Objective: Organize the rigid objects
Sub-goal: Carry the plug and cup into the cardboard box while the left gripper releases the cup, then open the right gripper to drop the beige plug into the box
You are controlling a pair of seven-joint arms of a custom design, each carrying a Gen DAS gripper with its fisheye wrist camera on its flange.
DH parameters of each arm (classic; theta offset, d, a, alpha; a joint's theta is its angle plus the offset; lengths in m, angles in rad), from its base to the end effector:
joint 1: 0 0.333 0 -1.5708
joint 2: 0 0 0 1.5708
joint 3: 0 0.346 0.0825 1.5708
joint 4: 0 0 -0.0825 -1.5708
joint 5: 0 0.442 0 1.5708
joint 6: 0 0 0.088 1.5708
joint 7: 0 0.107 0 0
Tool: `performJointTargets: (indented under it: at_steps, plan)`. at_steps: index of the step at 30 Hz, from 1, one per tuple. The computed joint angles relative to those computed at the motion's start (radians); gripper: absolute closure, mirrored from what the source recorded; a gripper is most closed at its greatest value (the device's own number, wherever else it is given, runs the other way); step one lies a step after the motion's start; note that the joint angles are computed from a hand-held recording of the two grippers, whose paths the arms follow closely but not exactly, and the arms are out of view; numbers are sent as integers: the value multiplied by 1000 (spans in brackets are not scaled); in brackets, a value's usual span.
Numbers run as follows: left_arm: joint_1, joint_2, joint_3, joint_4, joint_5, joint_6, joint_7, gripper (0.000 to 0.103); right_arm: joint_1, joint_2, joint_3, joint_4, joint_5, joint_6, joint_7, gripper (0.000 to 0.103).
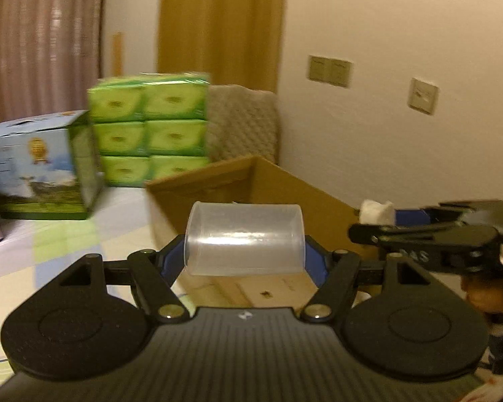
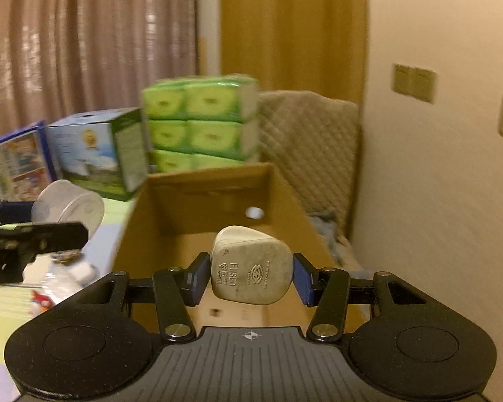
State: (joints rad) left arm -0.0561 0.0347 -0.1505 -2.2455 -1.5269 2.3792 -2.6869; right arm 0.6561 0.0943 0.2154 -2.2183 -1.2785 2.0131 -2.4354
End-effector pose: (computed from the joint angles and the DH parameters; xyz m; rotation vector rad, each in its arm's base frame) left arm 0.5735 -0.1305 0.3606 -0.6403 2.4751 -1.4675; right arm 0.4152 0.4049 0.3348 -1.0758 2.0773 -1.1502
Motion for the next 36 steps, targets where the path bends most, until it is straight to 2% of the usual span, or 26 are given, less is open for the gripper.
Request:
performJointTargets:
  at_steps: [2, 6, 7, 8, 15, 22, 29, 32, 36]
  plan:
    - [-7, 2, -7, -12, -10, 0, 26, 35, 0, -10, 1, -24, 9, 2, 20, 54]
    - [-6, 25, -7, 0, 31, -51, -20, 33, -5, -16, 3, -49, 12, 23, 51, 54]
    - [-6, 30, -8, 2, 34, -45, -29, 27, -6, -18, 3, -55, 11, 27, 58, 54]
    - [-6, 33, -10, 5, 26, -31, -28, 25, -6, -18, 4, -58, 10, 30, 66, 54]
    - [12, 49, -5, 35, -53, 43, 9, 25, -14, -12, 0, -66, 0, 59, 98, 54]
    - [36, 90, -4, 85, -56, 112, -43, 25, -17, -8, -2, -58, -18, 92, 107, 54]
    - [52, 91, -8, 88, -75, 129, -22, 25, -25, -6, -10, -56, -42, 142, 131, 54]
    - [52, 94, -10, 89, -66, 135, -24, 25, -33, -14, -16, -69, -83, 192, 171, 54]
    - [56, 94, -8, 84, -72, 141, 4, 25, -31, -19, -9, -65, -78, 161, 180, 53]
